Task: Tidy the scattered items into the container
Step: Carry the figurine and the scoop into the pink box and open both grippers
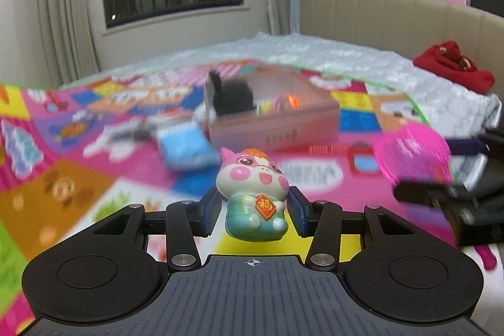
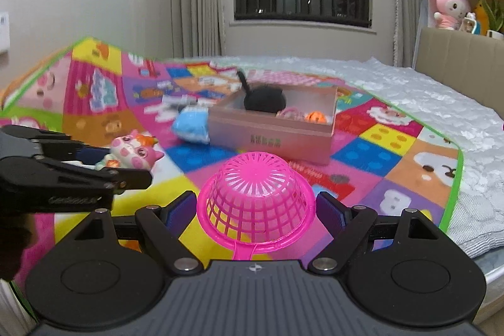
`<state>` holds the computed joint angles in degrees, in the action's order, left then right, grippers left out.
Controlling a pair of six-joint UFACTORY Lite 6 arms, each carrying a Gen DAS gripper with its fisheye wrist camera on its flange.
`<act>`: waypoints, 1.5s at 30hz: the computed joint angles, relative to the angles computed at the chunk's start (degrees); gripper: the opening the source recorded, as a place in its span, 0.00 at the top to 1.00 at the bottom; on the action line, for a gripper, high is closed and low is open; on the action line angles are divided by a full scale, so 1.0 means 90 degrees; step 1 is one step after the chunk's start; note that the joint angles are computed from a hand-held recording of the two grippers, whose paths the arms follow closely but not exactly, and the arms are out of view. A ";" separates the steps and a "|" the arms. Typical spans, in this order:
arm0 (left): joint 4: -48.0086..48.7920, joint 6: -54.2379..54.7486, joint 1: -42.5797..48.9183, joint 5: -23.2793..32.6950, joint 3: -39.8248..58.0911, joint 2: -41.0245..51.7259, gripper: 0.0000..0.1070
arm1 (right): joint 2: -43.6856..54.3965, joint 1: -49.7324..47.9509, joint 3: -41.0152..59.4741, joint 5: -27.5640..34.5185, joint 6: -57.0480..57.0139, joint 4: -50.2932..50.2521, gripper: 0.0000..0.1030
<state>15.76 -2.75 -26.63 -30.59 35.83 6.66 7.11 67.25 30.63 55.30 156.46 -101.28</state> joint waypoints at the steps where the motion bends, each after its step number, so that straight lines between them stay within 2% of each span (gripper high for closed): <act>1: -0.0162 0.0167 -0.0096 0.0072 0.0319 0.0143 0.53 | -0.0036 0.0021 -0.0042 0.0116 0.0054 0.0066 0.19; 4: -0.0379 0.0428 -0.0337 0.0416 0.1667 0.0845 0.53 | -0.0364 -0.0116 -0.0268 0.0098 0.0108 0.0002 0.19; 7: 0.0240 -0.0277 -0.0442 0.1011 0.3543 0.1900 0.53 | -0.0518 -0.0473 -0.0443 -0.0073 0.0231 -0.0346 0.19; 9: 0.0513 -0.0596 -0.0555 0.1184 0.4876 0.2766 0.52 | -0.0562 -0.0763 -0.0535 -0.0179 0.0340 -0.0632 0.19; 10: 0.0907 -0.0939 -0.0583 0.1364 0.5542 0.3203 0.49 | -0.0595 -0.0912 -0.0594 -0.0228 0.0432 -0.0797 0.19; 11: 0.1136 -0.1166 -0.0603 0.1436 0.6208 0.3699 0.38 | -0.0589 -0.1050 -0.0644 -0.0246 0.0565 -0.0992 0.19; 12: 0.1465 -0.1595 -0.0607 0.1698 0.6874 0.4165 0.33 | -0.0594 -0.1179 -0.0657 -0.0291 0.0605 -0.1099 0.19; 14: 0.1958 -0.2495 -0.0542 0.2007 0.7471 0.4628 0.26 | -0.0559 -0.1457 -0.0659 -0.0384 0.0703 -0.1326 0.19; 15: 0.2411 -0.3069 -0.0449 0.1938 0.7382 0.4617 0.25 | -0.0528 -0.1571 -0.0665 -0.0398 0.0774 -0.1446 0.19; 17: 0.2611 -0.3419 -0.0263 0.1618 0.6679 0.4316 0.13 | -0.0444 -0.1829 -0.0692 -0.0403 0.0979 -0.1808 0.19; 19: 0.2164 -0.2981 -0.0113 0.1290 0.5606 0.3788 0.11 | -0.0473 -0.2155 -0.0696 -0.0555 0.1114 -0.2200 0.19; 23: 0.2566 -0.3180 0.0252 0.0786 0.3832 0.2900 0.08 | -0.0301 -0.3081 -0.0180 -0.1146 0.1345 -0.3264 0.19; 27: 0.2062 -0.2428 0.0456 0.0319 0.2501 0.2409 0.06 | 0.0272 -0.4134 0.1186 -0.1936 0.1190 -0.4348 0.19; 30: 0.2242 -0.2454 0.0657 0.0039 0.1951 0.2246 0.05 | 0.1206 -0.4917 0.3157 -0.3202 0.0452 -0.4351 0.19; 32: 0.2520 -0.2630 0.0827 -0.0130 0.1771 0.2210 0.05 | 0.2001 -0.5203 0.4490 -0.3647 -0.0283 -0.3828 0.19; 34: 0.2813 -0.2876 0.1055 -0.0276 0.1642 0.2170 0.04 | 0.2873 -0.5431 0.5822 -0.4151 -0.1611 -0.2966 0.19; 36: 0.3038 -0.3076 0.1240 -0.0361 0.1571 0.2138 0.04 | 0.3784 -0.5619 0.7153 -0.4610 -0.2944 -0.1694 0.17; 40: 0.3347 -0.3398 0.1537 -0.0523 0.1522 0.2095 0.04 | 0.4936 -0.5400 0.8877 -0.4403 -0.5609 0.0933 0.17; 42: 0.3503 -0.3593 0.1595 -0.0584 0.1613 0.2162 0.04 | 0.5350 -0.5170 0.9631 -0.4324 -0.6941 0.2123 0.30; 43: 0.3540 -0.3630 0.1609 -0.0612 0.1632 0.2183 0.04 | 0.5629 -0.5047 1.0085 -0.4332 -0.7608 0.2715 0.50; 44: 0.3561 -0.3641 0.1612 -0.0630 0.1637 0.2195 0.04 | 0.5929 -0.4923 1.0536 -0.4365 -0.8274 0.3341 0.64; 45: 0.3569 -0.3636 0.1614 -0.0648 0.1628 0.2205 0.04 | 0.6334 -0.4841 1.1157 -0.4348 -0.8940 0.3965 0.66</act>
